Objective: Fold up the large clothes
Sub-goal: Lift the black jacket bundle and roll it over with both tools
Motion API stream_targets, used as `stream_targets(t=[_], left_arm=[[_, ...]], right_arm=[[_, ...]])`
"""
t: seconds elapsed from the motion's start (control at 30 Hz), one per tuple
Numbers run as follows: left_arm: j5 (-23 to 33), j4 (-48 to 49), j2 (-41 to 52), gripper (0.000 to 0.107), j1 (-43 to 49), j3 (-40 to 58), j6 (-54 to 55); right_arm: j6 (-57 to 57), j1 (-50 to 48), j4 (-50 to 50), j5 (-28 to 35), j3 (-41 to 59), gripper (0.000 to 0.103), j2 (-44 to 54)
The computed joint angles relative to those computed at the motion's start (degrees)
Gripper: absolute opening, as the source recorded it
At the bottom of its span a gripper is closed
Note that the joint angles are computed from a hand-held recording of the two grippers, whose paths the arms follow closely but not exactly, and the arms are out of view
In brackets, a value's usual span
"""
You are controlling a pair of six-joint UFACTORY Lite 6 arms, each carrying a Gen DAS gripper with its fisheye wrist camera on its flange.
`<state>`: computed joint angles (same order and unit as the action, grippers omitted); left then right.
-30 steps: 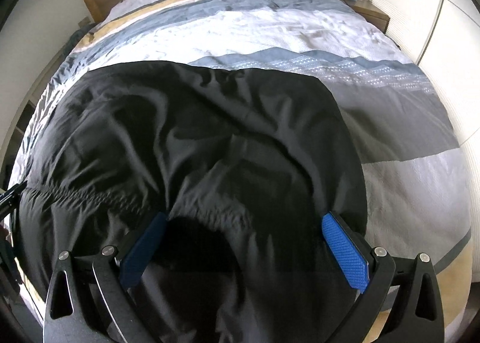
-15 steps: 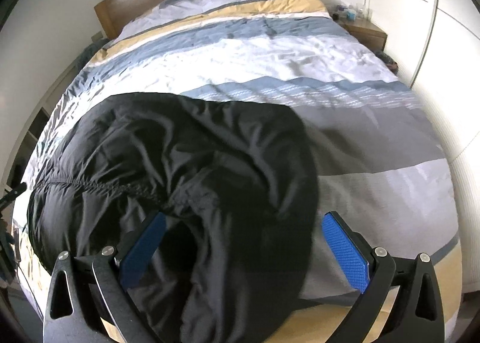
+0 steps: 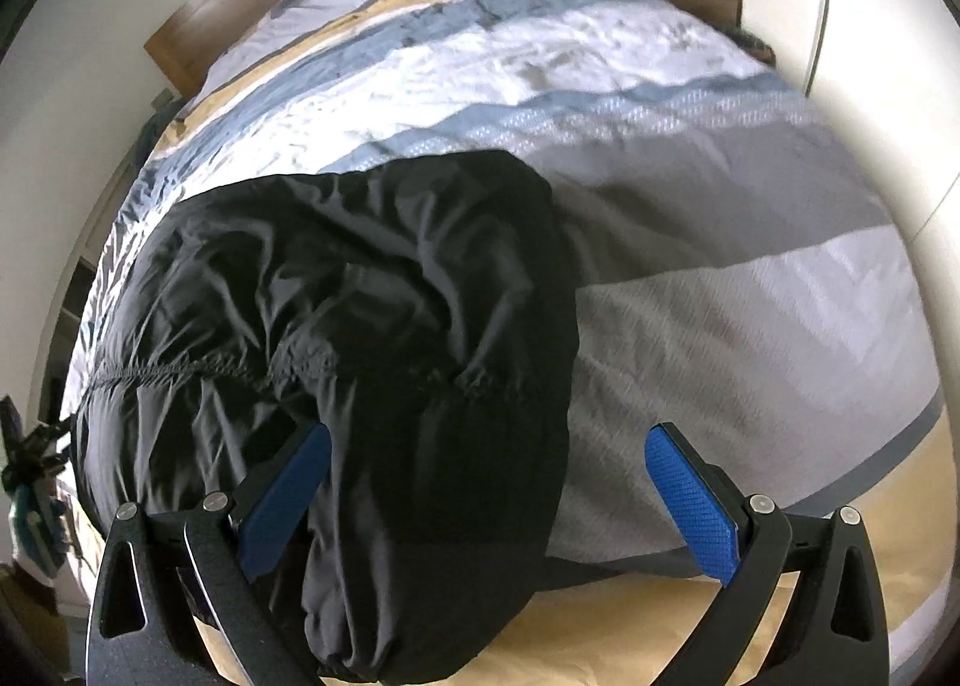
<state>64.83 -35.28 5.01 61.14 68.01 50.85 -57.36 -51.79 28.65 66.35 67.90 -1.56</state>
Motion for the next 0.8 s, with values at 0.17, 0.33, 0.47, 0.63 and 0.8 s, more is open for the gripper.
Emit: stream_targets(t=[0.17,0.33,0.47,0.63,0.8], left_arm=[[3.4,-2.0,7.4,0.083,1.1,4.1,-0.9],[12.1,-3.7,18.4,0.084,1.8,11.0,-3.1],[12.8,-2.2,23.9,0.092,-0.6,13.8,-4.2],[7.2,1.6,28.9,0.103,-4.9,14.8,-3.2],[8.9,-1.8,35.5,0.103,-5.7,17.7,-1.1]], right_arm=[[1.7,1.0,-1.1,0.3,1.1,0.103,3.4],[3.2,0.4,-0.2,3.0,3.9,0.103,8.7],[3.8,1.1,-0.2,5.1,5.6,0.103,12.9],[4.7,2.5,-1.1,5.8,7.0,0.103,20.2],[5.5,4.2,-2.5,4.2,6.5,0.102,27.8]])
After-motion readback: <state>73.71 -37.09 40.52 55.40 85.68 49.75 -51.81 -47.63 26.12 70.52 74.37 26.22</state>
